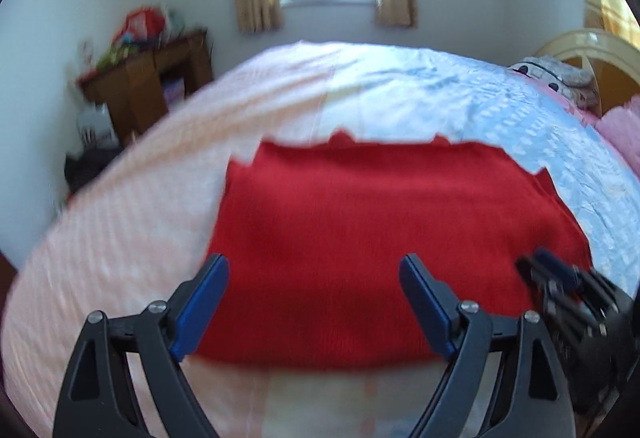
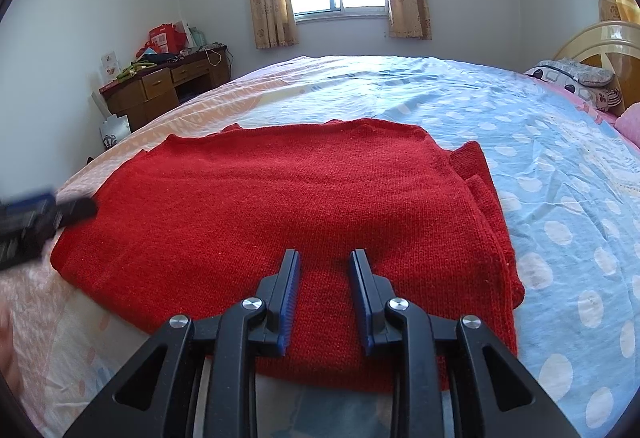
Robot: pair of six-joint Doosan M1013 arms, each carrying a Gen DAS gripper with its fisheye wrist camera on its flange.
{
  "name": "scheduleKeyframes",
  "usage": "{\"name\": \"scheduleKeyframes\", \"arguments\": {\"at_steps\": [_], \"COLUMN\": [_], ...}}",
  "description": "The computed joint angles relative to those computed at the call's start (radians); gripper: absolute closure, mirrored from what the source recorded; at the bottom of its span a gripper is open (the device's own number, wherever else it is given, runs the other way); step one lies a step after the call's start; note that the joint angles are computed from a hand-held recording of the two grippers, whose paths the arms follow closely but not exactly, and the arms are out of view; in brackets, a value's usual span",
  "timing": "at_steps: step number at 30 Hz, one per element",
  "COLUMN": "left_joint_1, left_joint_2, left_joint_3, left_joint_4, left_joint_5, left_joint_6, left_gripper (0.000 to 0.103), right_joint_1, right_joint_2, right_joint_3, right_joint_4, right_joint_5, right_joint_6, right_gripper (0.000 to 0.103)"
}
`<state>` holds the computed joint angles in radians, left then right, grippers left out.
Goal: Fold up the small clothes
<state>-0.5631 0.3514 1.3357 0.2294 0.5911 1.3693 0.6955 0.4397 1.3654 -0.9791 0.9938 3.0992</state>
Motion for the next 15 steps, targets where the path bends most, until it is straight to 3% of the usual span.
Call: {"name": "scheduleKeyframes", "arguments": {"at_steps": [4,6,8,9,15], "left_joint_1": [0.008,0.011,0.010,0.010,-0.009], "left_joint_2": [0.067,0.085,0.104,0.113,0.155], "left_joint_3": [-0.108,-0.139,-0.164,-0.175,-0.204], "left_joint_4": [-0.105,-0.137,-0.156,-0.179,-0.167], "left_joint_5": [0.044,0.062,0.075,0.085,0.141], "left_joint_6": [0.115,0.135,0.144,0.157,0.144], "left_gripper": [0.015,0.015,0.015,0.015,0.015], "right_joint_1": [-0.012,-0.012,-0.013,-0.018,-0.097], "right_joint_2": [-0.022,-0.047,-0.075,-0.091,-0.153], "right_joint_3": [0.010,0.034,0.064,0.085,0.158], "right_joint_4": [0.048,0.019,-0.041,-0.063,0.007], "right_joint_5": [-0.040,-0.036,0.007,0.006,-0.084], "right_joint_6": [0.004,0.087,0.220,0.281,0.392], "right_gripper": [0.073,0.069,0.038,0.034,0.033]}}
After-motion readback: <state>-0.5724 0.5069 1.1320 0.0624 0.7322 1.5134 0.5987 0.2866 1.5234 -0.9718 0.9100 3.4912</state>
